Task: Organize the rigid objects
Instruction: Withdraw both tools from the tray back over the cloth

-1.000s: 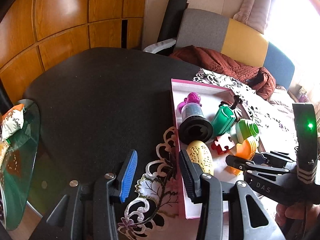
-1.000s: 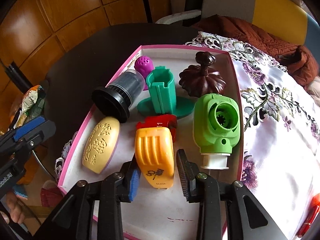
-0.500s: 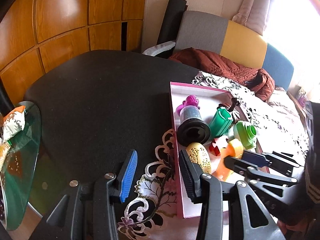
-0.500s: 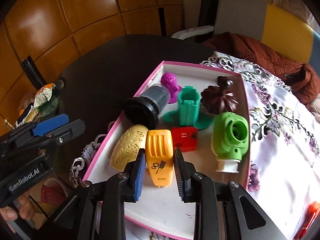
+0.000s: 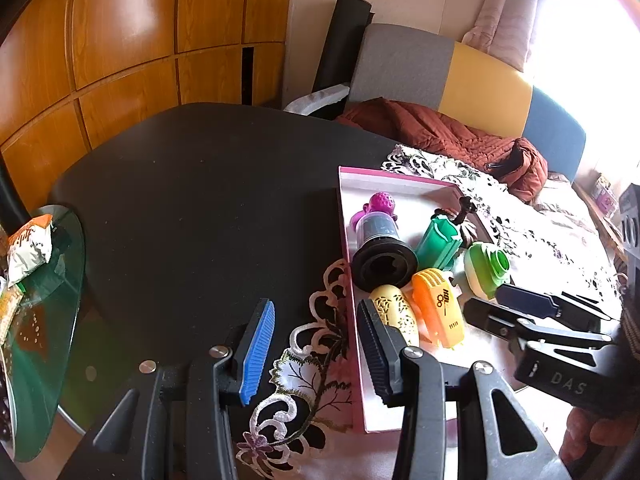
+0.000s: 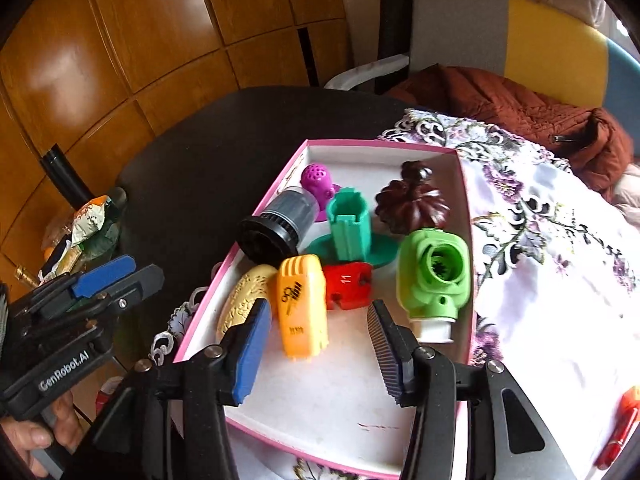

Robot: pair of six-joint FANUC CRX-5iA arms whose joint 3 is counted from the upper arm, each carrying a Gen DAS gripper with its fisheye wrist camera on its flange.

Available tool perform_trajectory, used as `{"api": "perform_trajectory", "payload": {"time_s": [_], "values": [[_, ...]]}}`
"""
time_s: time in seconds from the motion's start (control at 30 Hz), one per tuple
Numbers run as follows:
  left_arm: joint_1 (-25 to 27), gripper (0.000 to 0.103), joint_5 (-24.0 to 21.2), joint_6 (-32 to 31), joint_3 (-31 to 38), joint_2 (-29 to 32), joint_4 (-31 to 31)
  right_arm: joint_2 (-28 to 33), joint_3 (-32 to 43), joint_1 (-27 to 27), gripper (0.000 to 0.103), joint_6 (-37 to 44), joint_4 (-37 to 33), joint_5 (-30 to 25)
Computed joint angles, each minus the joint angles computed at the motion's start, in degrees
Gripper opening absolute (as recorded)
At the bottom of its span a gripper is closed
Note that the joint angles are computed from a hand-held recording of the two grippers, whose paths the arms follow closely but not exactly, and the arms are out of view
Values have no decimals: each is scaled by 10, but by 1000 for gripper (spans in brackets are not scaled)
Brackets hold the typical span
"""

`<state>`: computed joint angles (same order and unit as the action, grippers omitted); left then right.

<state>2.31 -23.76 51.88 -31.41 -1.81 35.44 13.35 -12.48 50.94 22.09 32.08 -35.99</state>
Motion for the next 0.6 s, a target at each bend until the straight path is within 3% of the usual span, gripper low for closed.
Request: {"api": "perform_trajectory", "payload": {"time_s": [0.4,0.6], "values": [[-15,44,16,-41,-16,-17,24,-67,-88,11,65,-117,126,-34],[-23,44,16,-47,-14,-18,21,-113,-134,7,70,-154,163,-76]]}}
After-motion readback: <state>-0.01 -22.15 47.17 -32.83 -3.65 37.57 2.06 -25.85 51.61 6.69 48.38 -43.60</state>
